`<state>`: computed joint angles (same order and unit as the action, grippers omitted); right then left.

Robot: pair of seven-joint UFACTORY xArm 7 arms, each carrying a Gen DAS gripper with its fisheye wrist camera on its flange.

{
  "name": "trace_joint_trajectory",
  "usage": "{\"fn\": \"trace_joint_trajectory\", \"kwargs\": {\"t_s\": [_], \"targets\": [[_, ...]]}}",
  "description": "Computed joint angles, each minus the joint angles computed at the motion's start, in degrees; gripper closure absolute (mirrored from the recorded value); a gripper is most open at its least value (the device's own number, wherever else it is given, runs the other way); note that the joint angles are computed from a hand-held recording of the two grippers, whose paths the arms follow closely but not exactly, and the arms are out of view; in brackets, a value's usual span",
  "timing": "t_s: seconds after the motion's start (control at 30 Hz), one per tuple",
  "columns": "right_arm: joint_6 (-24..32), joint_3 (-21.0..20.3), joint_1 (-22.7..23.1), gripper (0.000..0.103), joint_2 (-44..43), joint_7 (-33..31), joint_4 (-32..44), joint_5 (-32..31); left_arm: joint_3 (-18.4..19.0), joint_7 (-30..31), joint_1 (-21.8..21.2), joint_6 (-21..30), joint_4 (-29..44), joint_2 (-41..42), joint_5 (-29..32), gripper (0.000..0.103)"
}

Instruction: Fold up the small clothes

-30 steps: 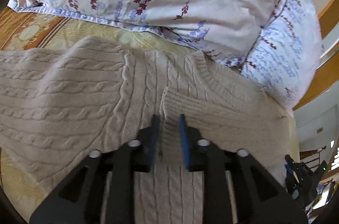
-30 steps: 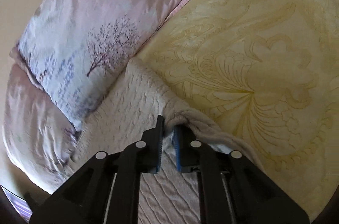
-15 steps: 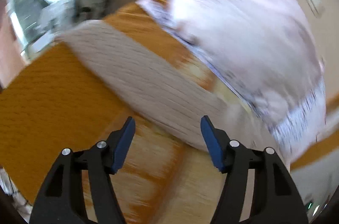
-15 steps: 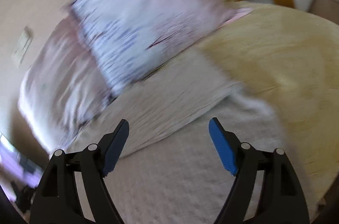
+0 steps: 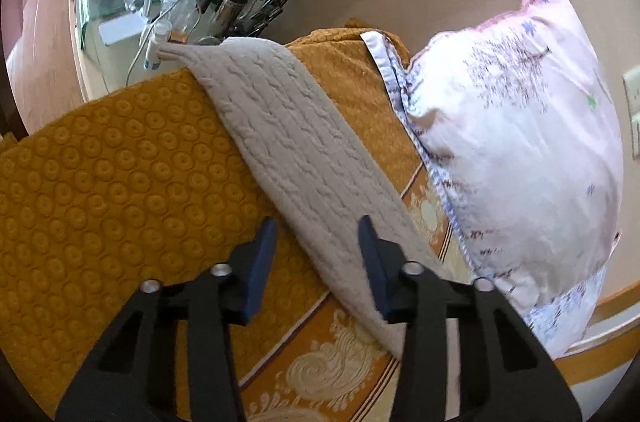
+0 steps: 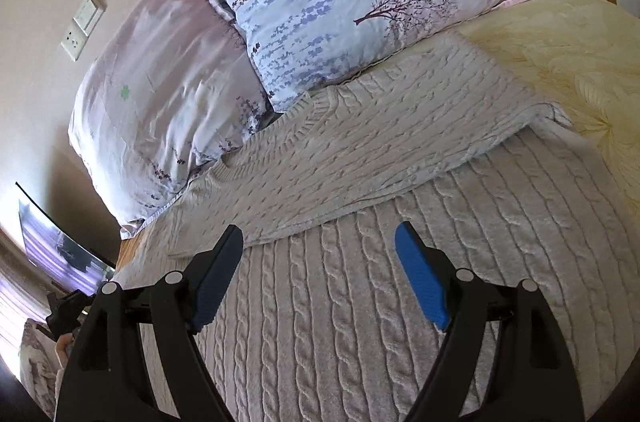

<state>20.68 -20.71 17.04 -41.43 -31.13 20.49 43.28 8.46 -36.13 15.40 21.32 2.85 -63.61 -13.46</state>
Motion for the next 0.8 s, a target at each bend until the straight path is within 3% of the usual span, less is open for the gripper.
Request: {"fn": "trace_joint_trajectory", "kwargs": {"t_s": [0.1, 0.23, 0.3, 0.43, 0.53, 0.67, 0.8], "targets": [[0.54, -0.29, -0.09, 0.023, 0.06, -0.41, 0.02, 0.06, 4.26, 0.64, -2.27, -6.49, -0.68, 3.37, -2.91, 0.079], [0.41, 0.00, -0.45, 0.023, -0.42, -1.15, -0.12, -0.12, 7.96, 1.81, -4.62, -10.22, -0.33, 6.00, -6.11, 0.095], [0.31, -0.24, -0.55, 0.023, -0.98, -1.67, -0.19, -0.25, 7.73, 1.61, -5.19, -11.40, -0.53, 5.49, -7.14, 0.096], [0.23, -0.88, -0.53, 0.022, -1.21, -2.41, -0.03, -0.54, 3.24, -0.89, -7.90, -14.04, 0.06, 1.96, -7.42, 0.096], [0.49, -1.23, -0.79, 0.022, -0.87, -2.73, 0.23, -0.72, 0.16, -3.62, -14.05, -17.72, 2.35, 2.11, -7.21, 0.096], [1.22, -1.62, -1.35, 0.022, -0.76, -2.94, 0.43, -0.54, -3.20, -6.97, -24.96, -25.52, 7.55, 8.93, -5.52, 0.096], [2.09, -1.55, -2.41, 0.021, -1.12, -3.10, 0.66, -0.62, -0.92, -9.46, -40.01, -35.18, 14.16, 21.12, -2.21, 0.096]]}}
